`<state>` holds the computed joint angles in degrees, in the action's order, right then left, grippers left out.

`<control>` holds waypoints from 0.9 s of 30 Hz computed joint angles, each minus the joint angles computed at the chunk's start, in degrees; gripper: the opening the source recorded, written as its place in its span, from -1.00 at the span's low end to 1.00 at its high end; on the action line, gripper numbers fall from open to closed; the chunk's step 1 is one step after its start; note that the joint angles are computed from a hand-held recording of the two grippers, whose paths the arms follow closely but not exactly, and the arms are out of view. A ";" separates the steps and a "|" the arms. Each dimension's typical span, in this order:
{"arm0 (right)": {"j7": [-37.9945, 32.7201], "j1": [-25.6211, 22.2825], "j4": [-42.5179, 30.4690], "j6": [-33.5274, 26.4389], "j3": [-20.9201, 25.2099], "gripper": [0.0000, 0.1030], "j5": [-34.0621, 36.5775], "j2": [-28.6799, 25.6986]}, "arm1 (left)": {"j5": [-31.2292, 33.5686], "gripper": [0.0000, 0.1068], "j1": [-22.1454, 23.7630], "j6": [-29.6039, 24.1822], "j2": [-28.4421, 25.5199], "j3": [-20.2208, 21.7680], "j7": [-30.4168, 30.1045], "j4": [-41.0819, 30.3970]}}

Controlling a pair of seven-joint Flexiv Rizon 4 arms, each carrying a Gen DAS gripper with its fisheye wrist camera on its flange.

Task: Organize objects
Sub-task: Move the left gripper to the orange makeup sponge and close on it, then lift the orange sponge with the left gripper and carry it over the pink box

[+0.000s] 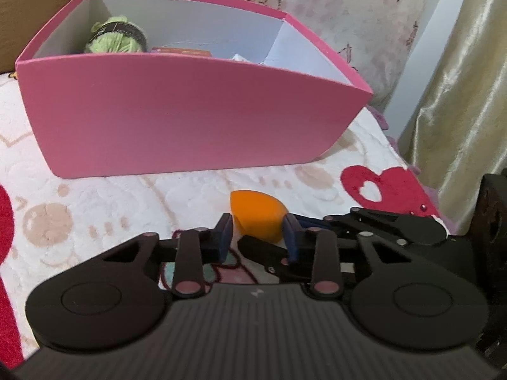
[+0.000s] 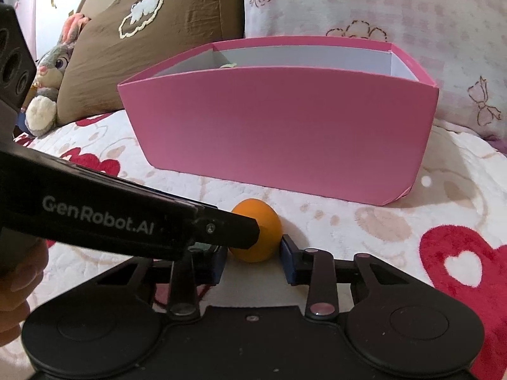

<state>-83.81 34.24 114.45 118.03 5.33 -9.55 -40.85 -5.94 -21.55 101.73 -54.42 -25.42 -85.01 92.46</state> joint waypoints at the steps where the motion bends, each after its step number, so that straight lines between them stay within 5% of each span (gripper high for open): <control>1: -0.07 0.38 0.15 -0.06 -0.30 -0.22 0.37 0.25 | 0.09 -0.43 -0.07 -0.30 0.25 0.09 0.14 0.07; 14: -2.49 6.13 5.81 -7.07 -3.46 -0.22 3.91 9.69 | -0.01 -0.43 4.59 -3.45 7.16 -4.30 -0.99 7.89; 24: -1.81 10.25 10.11 -17.73 -6.62 -0.22 -0.63 21.74 | -5.12 -0.43 7.34 -16.73 19.04 -6.20 5.04 11.98; 27: 0.05 7.73 9.05 -22.11 -3.93 -0.22 -2.99 24.00 | -7.40 -0.43 7.42 -18.40 21.41 -6.11 6.95 12.49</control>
<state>-83.75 41.97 123.50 95.92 1.40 -12.54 -16.85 -13.34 -14.13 83.34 -33.01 -31.52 -78.05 104.95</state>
